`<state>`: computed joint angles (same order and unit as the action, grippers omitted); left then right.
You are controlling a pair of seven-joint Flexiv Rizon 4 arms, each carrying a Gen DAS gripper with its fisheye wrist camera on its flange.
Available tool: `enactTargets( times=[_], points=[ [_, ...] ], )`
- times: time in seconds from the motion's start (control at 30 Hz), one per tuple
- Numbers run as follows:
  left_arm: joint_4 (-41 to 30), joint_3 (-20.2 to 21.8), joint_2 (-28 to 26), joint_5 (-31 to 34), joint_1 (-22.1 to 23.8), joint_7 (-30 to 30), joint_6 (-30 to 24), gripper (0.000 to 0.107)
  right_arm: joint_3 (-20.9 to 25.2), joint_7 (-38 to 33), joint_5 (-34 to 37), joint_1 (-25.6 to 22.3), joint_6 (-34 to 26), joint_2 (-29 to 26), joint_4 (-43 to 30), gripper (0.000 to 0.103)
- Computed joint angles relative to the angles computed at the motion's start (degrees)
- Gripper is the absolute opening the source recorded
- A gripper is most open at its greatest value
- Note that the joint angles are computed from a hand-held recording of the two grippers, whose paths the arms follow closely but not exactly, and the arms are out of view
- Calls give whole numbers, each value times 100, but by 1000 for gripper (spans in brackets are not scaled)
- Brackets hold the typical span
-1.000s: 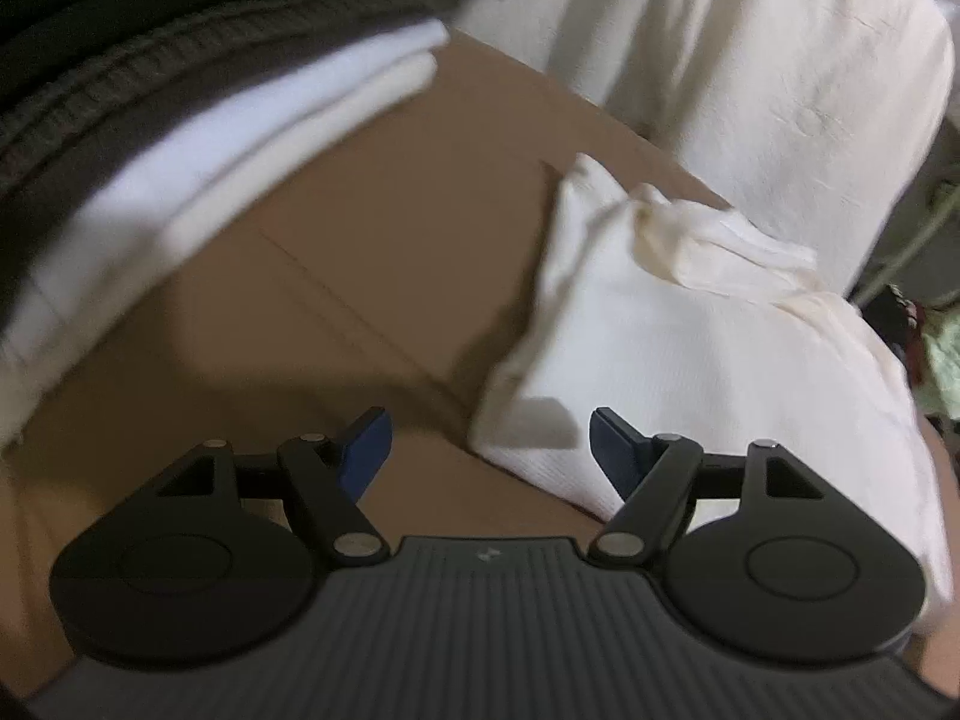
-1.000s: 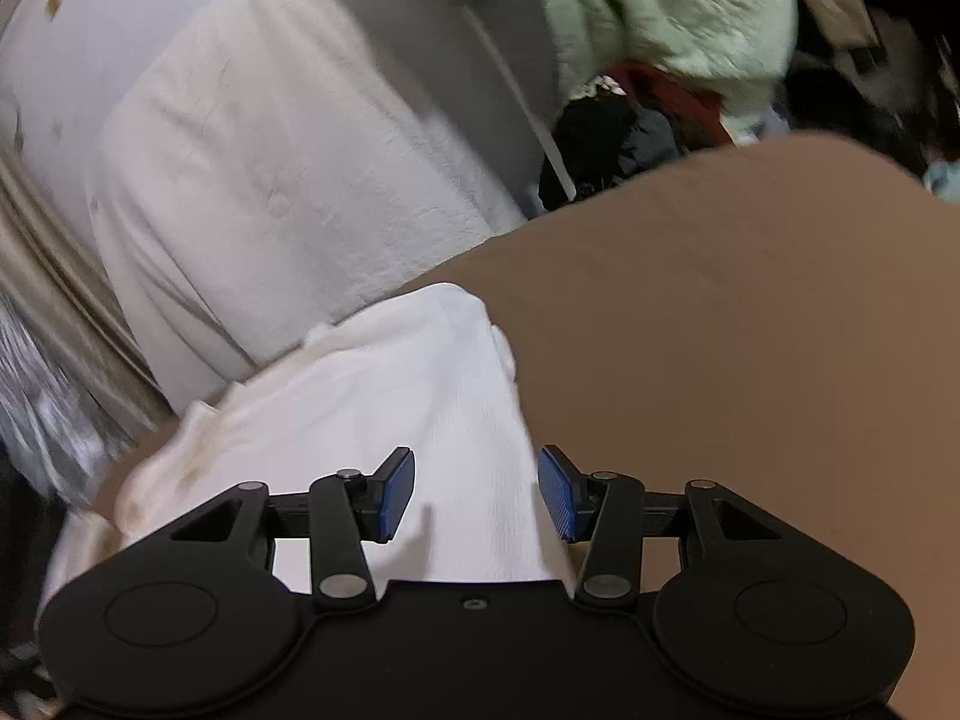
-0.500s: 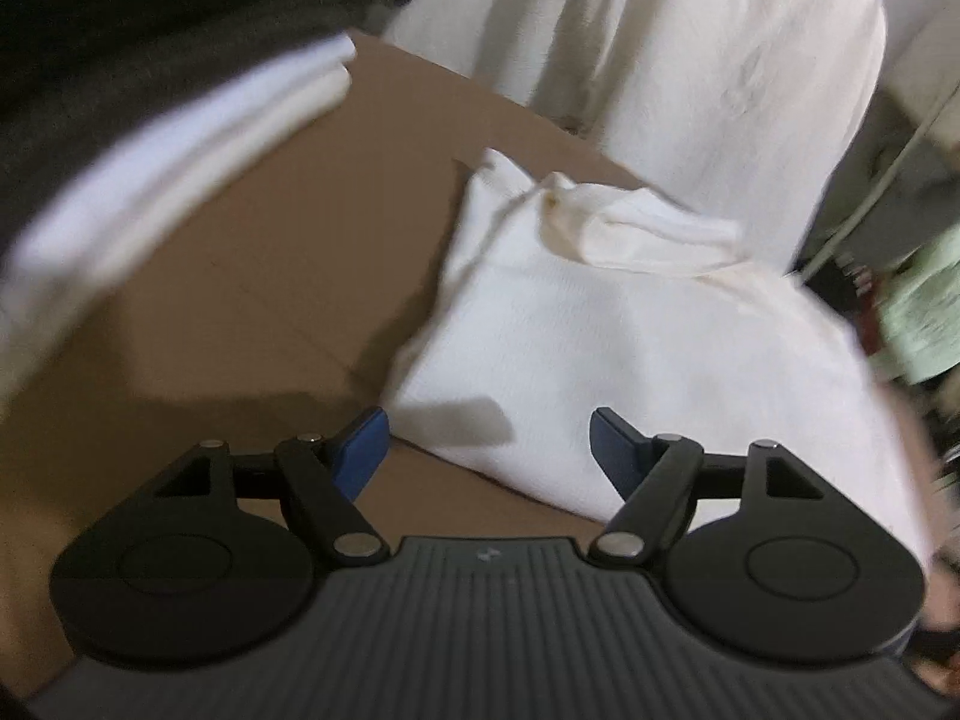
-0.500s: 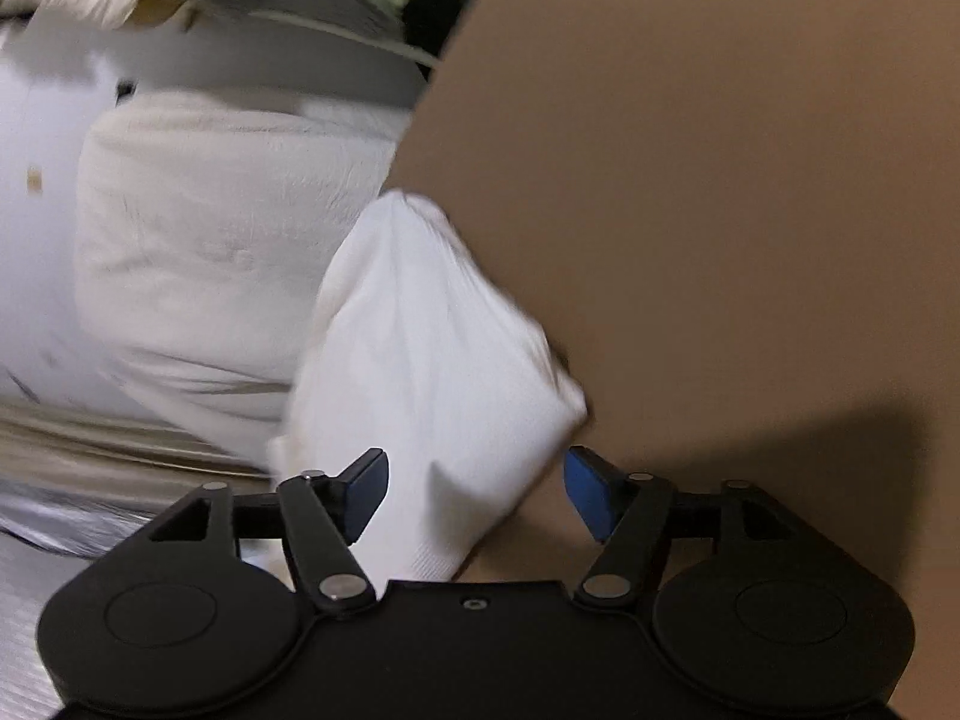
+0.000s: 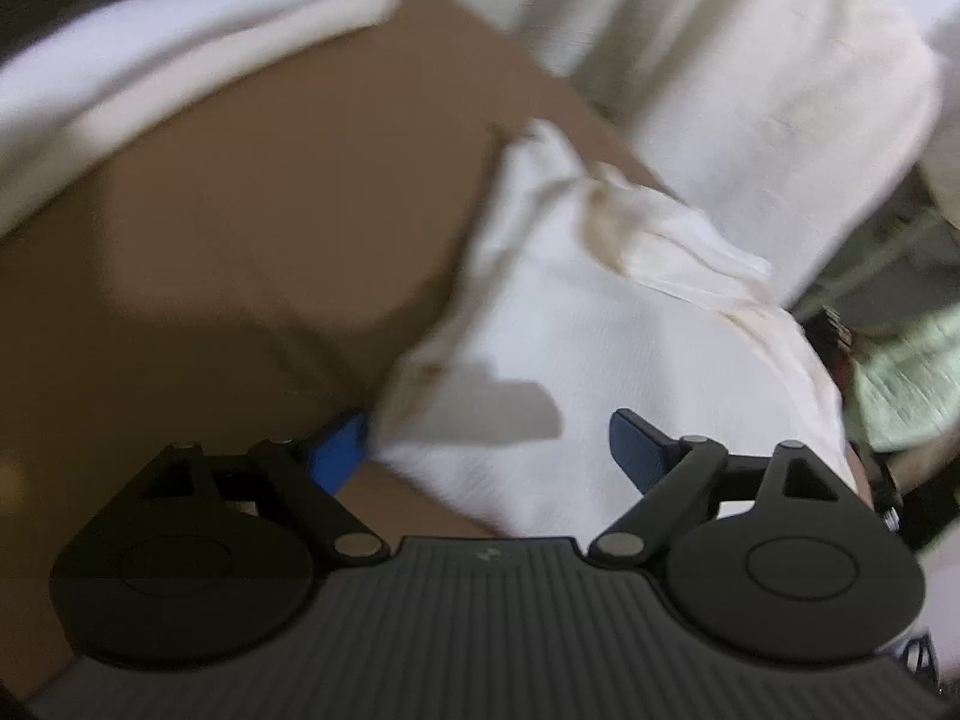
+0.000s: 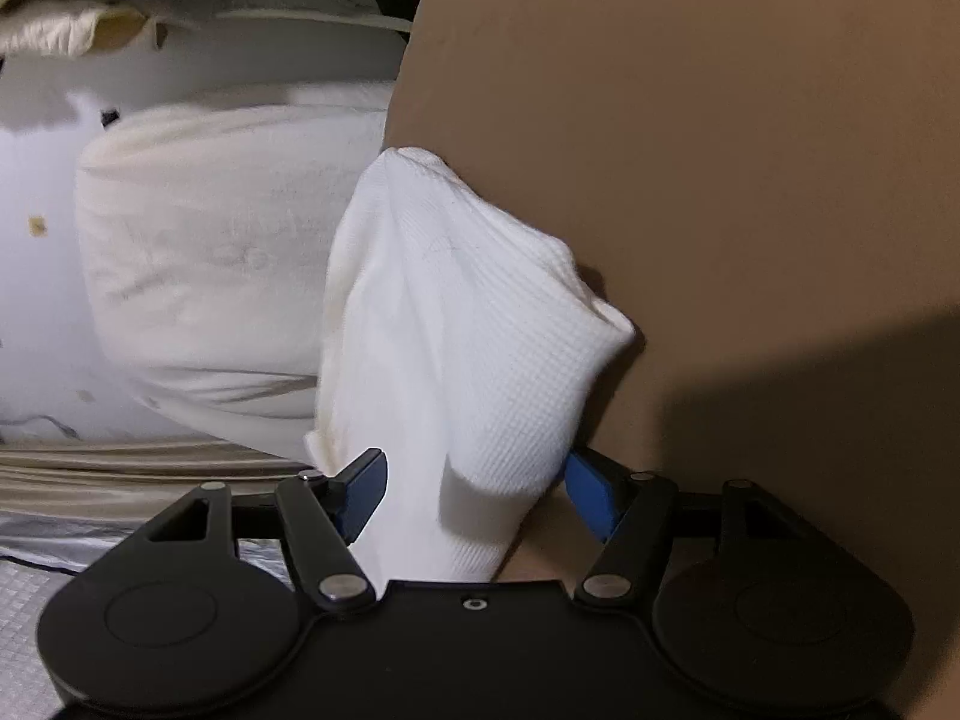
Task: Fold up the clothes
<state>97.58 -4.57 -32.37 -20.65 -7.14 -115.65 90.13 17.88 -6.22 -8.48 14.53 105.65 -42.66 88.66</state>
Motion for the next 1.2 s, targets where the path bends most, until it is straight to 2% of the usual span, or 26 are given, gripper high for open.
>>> enactTargets(
  times=[0.03, 0.07, 0.1, 0.13, 0.17, 0.2, 0.27, 0.37, 0.43, 0.5, 0.57, 0.67, 0.77, 0.9, 1.0, 1.03, 1.1, 1.13, 1.17, 1.2],
  points=[
    [-36, -260, -48, -36, 150, 198, -9, 21, -99, 12, 20, 61, -19, -51, -78, 70],
    [-125, -360, -117, -311, 141, 512, -117, 9, -286, 32, 82, 206, 5, -131, -216, 70],
    [-252, -274, -173, -213, 69, 467, -223, 9, -604, 26, 172, 438, 61, -209, -369, 70],
    [-438, -2, -223, 189, -87, 116, -369, 9, -925, -73, 153, 648, 32, -294, -552, 66],
    [-606, 396, -286, 217, -401, 41, -488, 9, -1144, -275, -22, 761, -142, -353, -710, 51],
    [-778, 722, -351, 365, -637, -119, -618, 8, -1400, -495, -191, 900, -409, -342, -783, 16],
    [-1065, 1529, -376, 870, -1183, -529, -942, 8, -1994, -879, -436, 1265, -853, -266, -797, 14],
    [-1280, 2361, -278, 1611, -1787, -1085, -1260, 7, -2431, -1103, -380, 1572, -764, -143, -679, 12],
    [-1176, 2471, -62, 1936, -1925, -1220, -1276, 7, -2986, -1469, -608, 1925, -861, 11, -596, 11],
    [-1114, 2474, 108, 2248, -1960, -1211, -1324, 7, -3462, -1975, -1062, 2257, -1246, 200, -552, 11],
    [-1099, 2648, 209, 2614, -2122, -1444, -1376, 7, -3689, -2391, -1542, 2435, -1523, 354, -527, 10],
    [-901, 2660, 430, 2830, -2229, -1969, -1421, 7, -3591, -2448, -1673, 2405, -1599, 645, -297, 10],
    [-600, 2571, 732, 2984, -2335, -2522, -1512, 6, -3003, -2509, -1652, 2003, -2105, 849, -301, 9],
    [-126, 2327, 1177, 3207, -2437, -3142, -1680, 6, -2242, -2537, -1562, 1528, -2746, 1431, 198, 9],
    [31, 2317, 1554, 3806, -2781, -3603, -2112, 6, -1824, -2525, -1407, 1225, -2942, 1736, 471, 9],
    [169, 2265, 1739, 3924, -2861, -3799, -2095, 5, -1925, -2409, -1614, 1306, -2934, 1898, 657, 9],
    [691, 1862, 2108, 3686, -2657, -3790, -1486, 5, -2413, -1979, -2674, 1673, -3042, 2345, 1130, 9],
    [784, 1782, 2245, 3645, -2669, -3709, -1592, 5, -2576, -1764, -3317, 1794, -3169, 2565, 1325, 9],
    [812, 1691, 2392, 3705, -2679, -3667, -1890, 5, -2634, -1809, -3586, 1882, -3350, 2760, 1468, 9],
    [756, 1614, 2497, 3855, -2711, -3631, -2357, 4, -2507, -1902, -3482, 1811, -3493, 2854, 1566, 10]
  ],
)
